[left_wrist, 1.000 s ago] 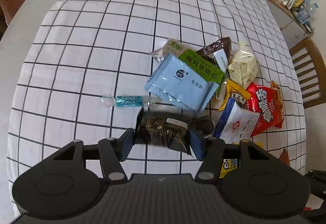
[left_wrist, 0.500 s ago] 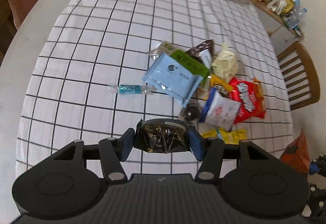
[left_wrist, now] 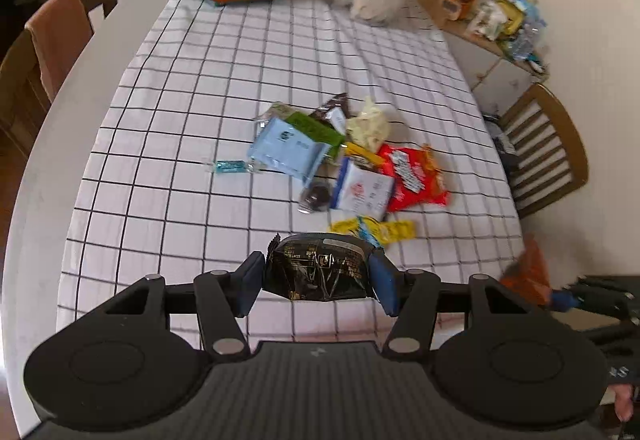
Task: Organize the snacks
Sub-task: 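Lift the black packet and red Oreo bag and carry both over the white box, then open the left tool and right tool to drop both packets into the box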
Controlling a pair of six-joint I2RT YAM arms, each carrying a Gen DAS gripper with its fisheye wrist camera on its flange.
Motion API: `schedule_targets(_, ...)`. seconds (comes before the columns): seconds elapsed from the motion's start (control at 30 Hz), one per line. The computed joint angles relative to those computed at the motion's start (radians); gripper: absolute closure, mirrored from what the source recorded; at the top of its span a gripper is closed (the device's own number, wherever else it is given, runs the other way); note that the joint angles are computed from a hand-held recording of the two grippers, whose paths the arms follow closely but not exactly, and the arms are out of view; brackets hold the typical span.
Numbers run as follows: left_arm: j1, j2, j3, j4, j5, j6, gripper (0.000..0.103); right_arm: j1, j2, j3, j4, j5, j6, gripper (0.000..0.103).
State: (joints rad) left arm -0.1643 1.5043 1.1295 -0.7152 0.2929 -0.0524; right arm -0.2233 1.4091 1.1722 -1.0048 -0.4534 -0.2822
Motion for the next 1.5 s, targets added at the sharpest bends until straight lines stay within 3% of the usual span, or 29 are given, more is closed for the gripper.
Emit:
schedule_targets(0.33, -0.142, -0.202, -0.163, -0.086, -0.058, -0.048, 0.046, -0.015, -0.096, -0.109, -0.073, 0.015, -0.111, 0.058)
schedule_targets(0.7, -0.342, -0.294, -0.364, -0.052, -0.174, -0.171, 0.046, 0.033, -0.194, -0.292, -0.074, 0.082, -0.158, 0.058)
schedule_targets(0.9, -0.472, -0.263, -0.403, -0.046, -0.279, -0.228, 0.046, 0.117, -0.217, -0.394, -0.028, 0.16, -0.15, 0.058)
schedule_targets(1.2, -0.456, -0.118, -0.38, -0.071, -0.241, -0.249, 0.046, 0.236, -0.235, -0.473, 0.021, 0.258, -0.113, 0.058)
schedule_targets(1.5, -0.481, -0.039, -0.364, -0.081, -0.231, -0.248, 0.045, 0.273, -0.208, -0.492, 0.05, 0.287, -0.067, 0.058)
